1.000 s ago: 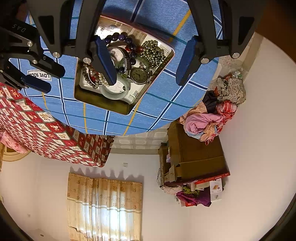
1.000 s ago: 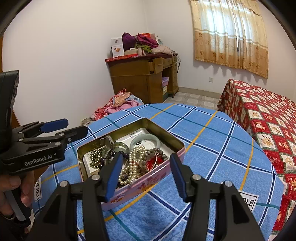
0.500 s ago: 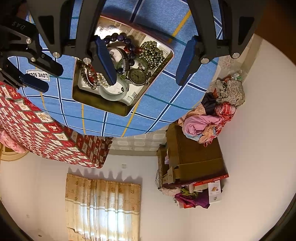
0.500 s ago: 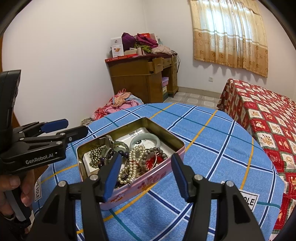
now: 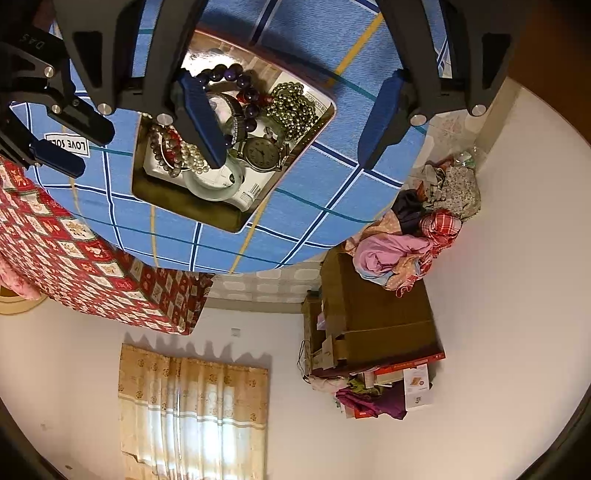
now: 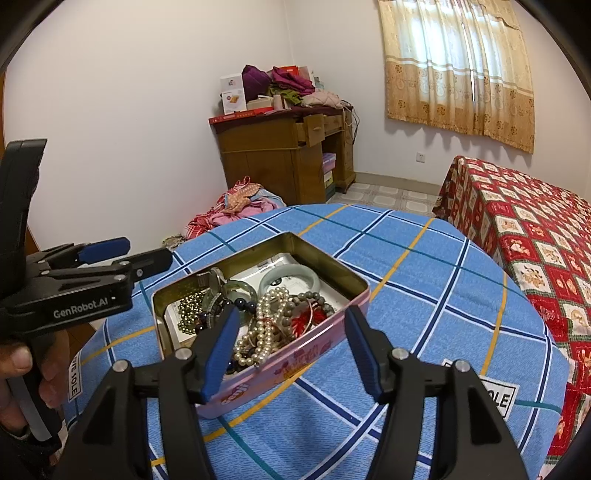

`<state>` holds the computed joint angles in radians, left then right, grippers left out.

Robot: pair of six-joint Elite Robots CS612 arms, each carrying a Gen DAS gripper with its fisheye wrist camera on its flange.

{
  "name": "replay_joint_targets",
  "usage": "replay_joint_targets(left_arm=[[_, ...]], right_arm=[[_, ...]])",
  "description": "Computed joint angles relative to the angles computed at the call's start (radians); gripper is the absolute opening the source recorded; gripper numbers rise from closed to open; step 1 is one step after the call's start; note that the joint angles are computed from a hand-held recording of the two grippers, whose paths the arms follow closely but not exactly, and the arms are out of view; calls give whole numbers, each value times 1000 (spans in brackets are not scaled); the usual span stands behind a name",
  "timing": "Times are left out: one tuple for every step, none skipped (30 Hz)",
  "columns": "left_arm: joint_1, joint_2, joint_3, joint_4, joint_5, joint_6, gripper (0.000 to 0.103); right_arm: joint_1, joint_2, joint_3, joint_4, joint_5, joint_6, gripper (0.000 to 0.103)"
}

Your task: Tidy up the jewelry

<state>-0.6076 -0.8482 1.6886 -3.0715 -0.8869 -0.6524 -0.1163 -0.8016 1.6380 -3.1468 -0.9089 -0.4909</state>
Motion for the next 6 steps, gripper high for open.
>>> replay_joint_targets(left_arm=[[-2,1,0,-3,7,5,74],[-4,2,0,-6,18,12,74],[-5,3,1,-9,20,19,74],[-6,3,1,-12,19,22,74],[-6,4,0,-13,19,22,74],[-6,4,1,-17,16,25,74]], right_arm=[[0,0,0,1,1,-1,63],[-1,0,2,1,1,-1,63],[-1,1,2,0,1,-1,63],[-2,1,3,-1,1,0,63],[-2,2,3,-2,1,1,64],[-2,2,3,-3,1,3,64]])
